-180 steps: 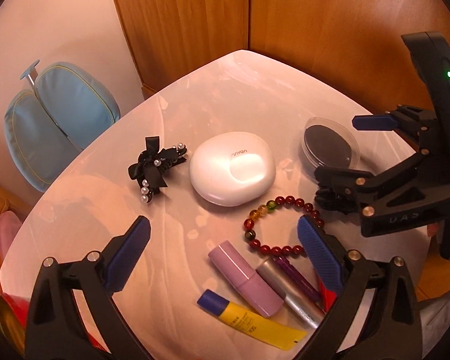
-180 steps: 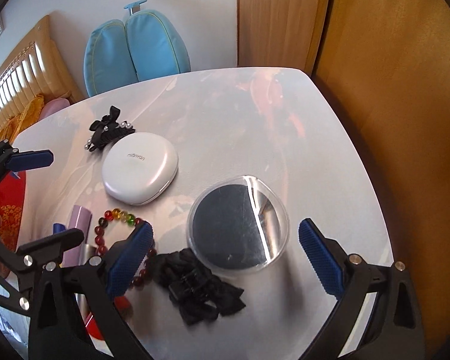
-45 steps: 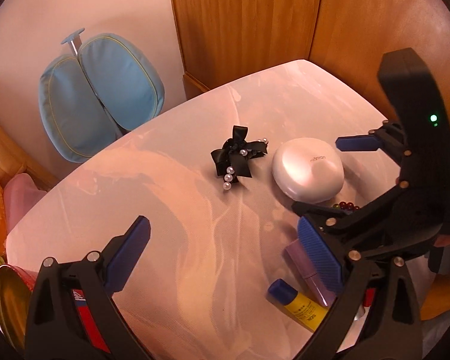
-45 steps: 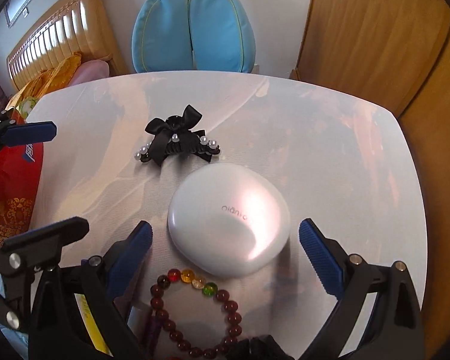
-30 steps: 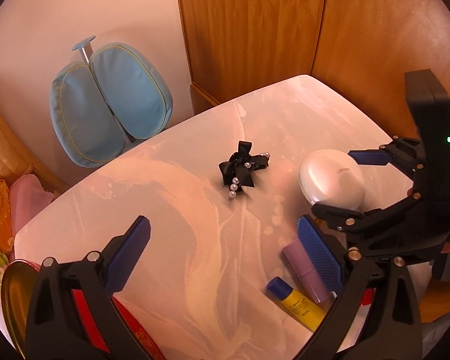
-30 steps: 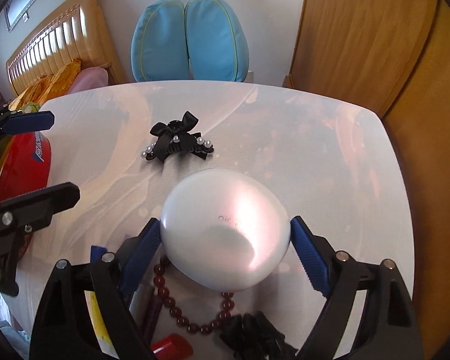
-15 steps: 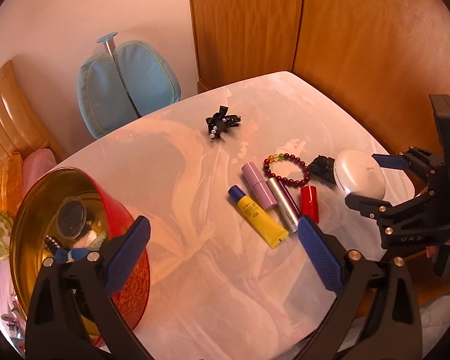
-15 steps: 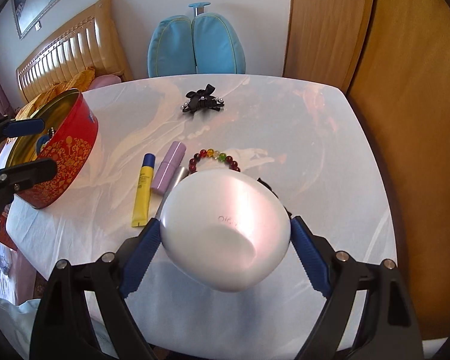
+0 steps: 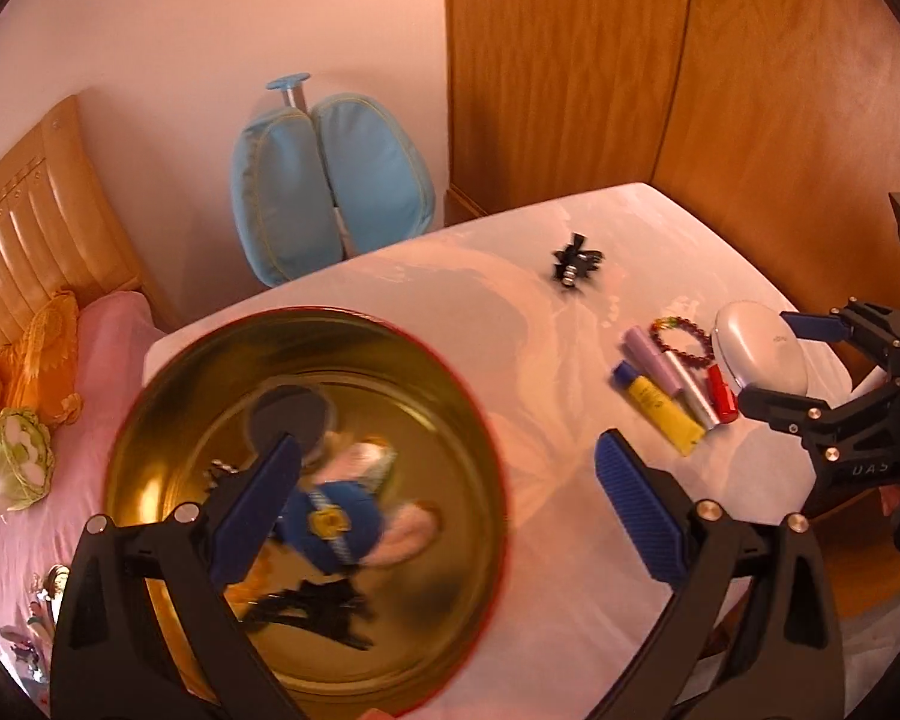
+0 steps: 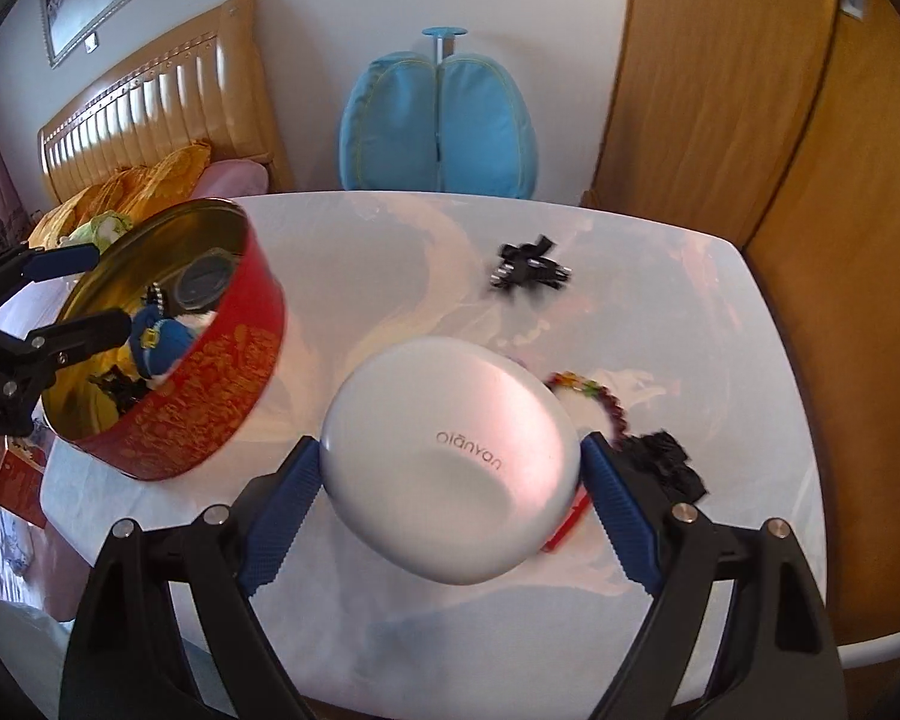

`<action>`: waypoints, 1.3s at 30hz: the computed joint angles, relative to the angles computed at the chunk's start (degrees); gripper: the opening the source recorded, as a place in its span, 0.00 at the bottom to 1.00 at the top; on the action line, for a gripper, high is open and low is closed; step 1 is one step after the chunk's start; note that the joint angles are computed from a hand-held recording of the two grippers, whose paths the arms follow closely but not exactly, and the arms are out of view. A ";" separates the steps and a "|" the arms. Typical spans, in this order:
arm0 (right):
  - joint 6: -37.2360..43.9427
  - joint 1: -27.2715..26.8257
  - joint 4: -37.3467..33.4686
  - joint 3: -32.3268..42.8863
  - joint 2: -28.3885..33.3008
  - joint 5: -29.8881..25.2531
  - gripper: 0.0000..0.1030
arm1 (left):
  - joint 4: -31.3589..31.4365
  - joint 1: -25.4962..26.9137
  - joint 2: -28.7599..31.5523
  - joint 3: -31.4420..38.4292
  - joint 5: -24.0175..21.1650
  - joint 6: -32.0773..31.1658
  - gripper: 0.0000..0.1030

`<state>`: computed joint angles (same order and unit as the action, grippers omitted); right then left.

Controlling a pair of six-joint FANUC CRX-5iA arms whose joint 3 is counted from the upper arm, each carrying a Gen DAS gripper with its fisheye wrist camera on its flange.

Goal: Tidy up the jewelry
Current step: 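Carry the white compact with the right tool over the tin, then open the right tool to release the compact into the tin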

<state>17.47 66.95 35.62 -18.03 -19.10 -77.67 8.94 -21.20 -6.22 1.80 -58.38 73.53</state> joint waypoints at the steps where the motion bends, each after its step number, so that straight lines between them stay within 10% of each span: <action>1: 0.93 -0.28 -0.09 2.05 2.56 1.18 0.85 | 0.60 2.55 -0.98 -1.11 0.45 -1.81 0.93; 10: 15.02 -4.77 -4.92 23.71 23.60 8.20 0.85 | 7.45 19.48 -2.99 -6.20 0.58 -16.20 0.93; 23: 25.64 -10.86 -12.95 47.92 44.37 0.85 0.85 | 14.11 23.09 3.13 -4.83 0.55 -24.96 0.93; 39: 26.10 -10.76 -13.06 49.34 46.98 -0.89 0.87 | 19.00 25.39 2.90 -7.56 0.26 -29.43 0.93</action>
<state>43.57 56.18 22.56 31.31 27.89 -78.56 27.94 4.19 -3.32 -5.76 -58.12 44.11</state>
